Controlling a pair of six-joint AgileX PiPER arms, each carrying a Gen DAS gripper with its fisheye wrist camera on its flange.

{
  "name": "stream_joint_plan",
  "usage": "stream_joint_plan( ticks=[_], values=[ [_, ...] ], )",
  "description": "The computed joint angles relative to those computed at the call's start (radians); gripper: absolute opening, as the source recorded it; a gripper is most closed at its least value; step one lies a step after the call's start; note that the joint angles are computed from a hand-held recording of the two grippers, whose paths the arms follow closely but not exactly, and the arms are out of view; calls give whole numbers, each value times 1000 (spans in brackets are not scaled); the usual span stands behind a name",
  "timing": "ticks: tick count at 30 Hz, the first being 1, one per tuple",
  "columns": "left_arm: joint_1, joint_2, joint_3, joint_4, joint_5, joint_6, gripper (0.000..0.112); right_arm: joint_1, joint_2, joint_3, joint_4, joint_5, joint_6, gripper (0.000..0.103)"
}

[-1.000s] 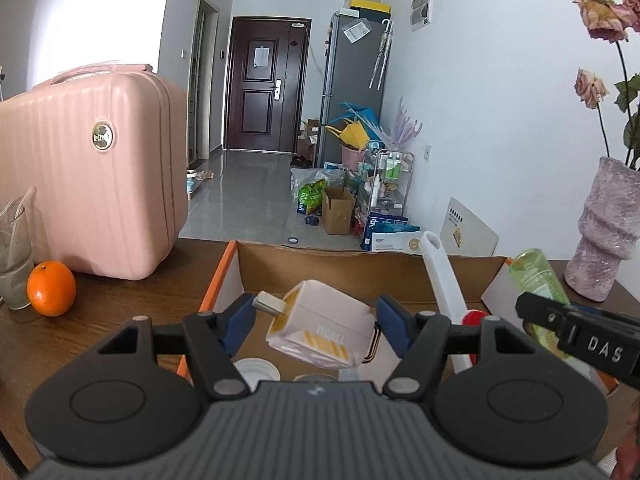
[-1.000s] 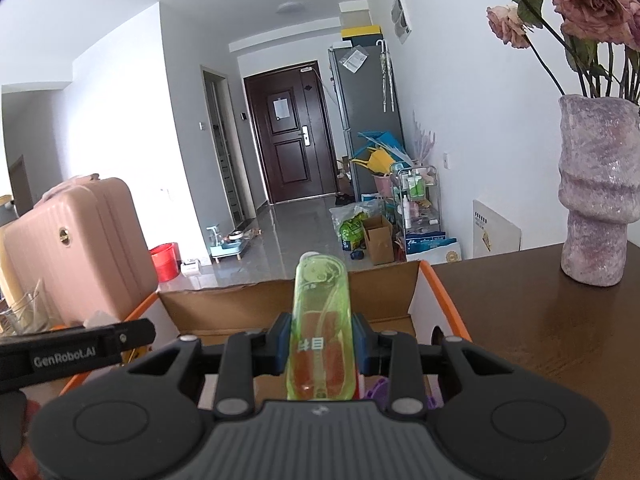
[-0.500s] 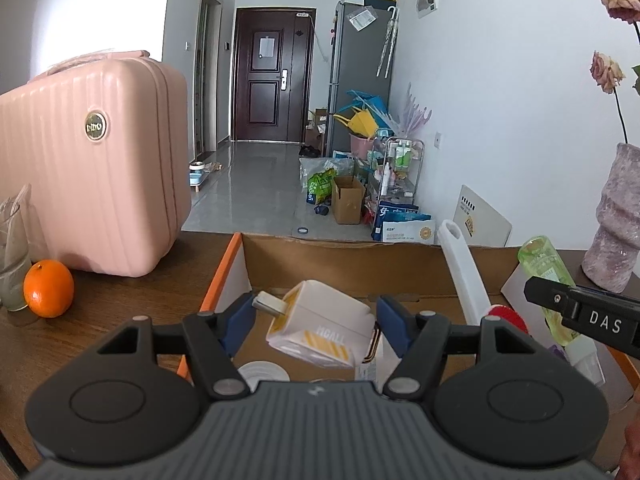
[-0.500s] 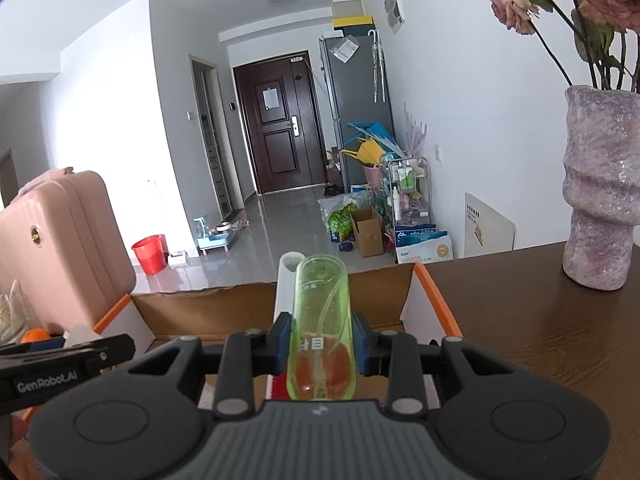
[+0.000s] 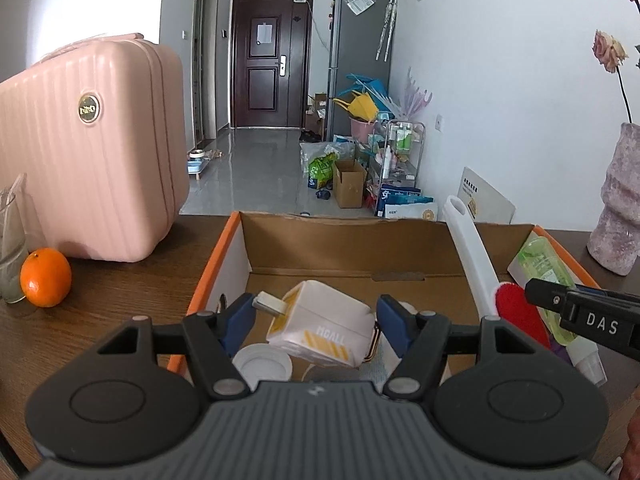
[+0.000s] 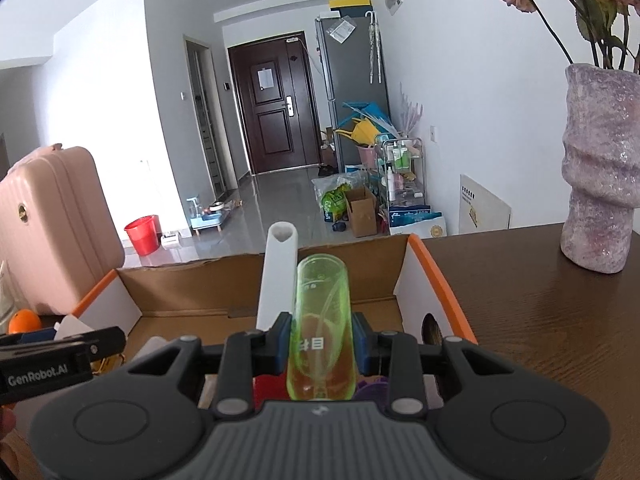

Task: Organize rigid objects
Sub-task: 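Lower the plug adapter into the box with the left tool while the right tool releases the green bottle inside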

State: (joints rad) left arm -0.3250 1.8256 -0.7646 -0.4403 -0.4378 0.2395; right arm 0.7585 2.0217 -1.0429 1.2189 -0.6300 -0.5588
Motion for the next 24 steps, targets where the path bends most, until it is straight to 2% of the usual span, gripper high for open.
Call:
stream_joint_plan(
  ticks=[3, 7, 9, 11, 13, 14, 16, 19, 21, 24],
  values=[
    [0, 8, -12, -15, 19, 22, 69, -4, -1, -6, 33, 27, -31, 31],
    [-2, 10, -12, -20, 14, 23, 68, 4, -7, 2, 27, 10, -20, 34],
    [-4, 7, -4, 2, 2, 6, 74, 10, -7, 2, 35, -1, -27, 35],
    [-20, 2, 12, -35, -33, 39, 85, 13, -9, 7, 33, -10, -21, 43],
    [-29, -5, 30, -41, -65, 38, 97, 20, -11, 11, 35, -30, -16, 63],
    [-28, -11, 38, -33, -74, 25, 100, 26, -14, 18, 31, -49, -2, 68],
    [-32, -18, 52, -35, -100, 15, 103, 31, -25, 34, 17, -76, 26, 84],
    [-33, -24, 56, -38, -102, 13, 103, 36, -38, 58, -4, -118, 75, 97],
    [-34, -23, 54, -50, -100, 21, 103, 37, -44, 71, -12, -129, 92, 101],
    [-29, -24, 52, -48, -93, 15, 103, 37, -48, 76, -10, -137, 92, 101]
  ],
)
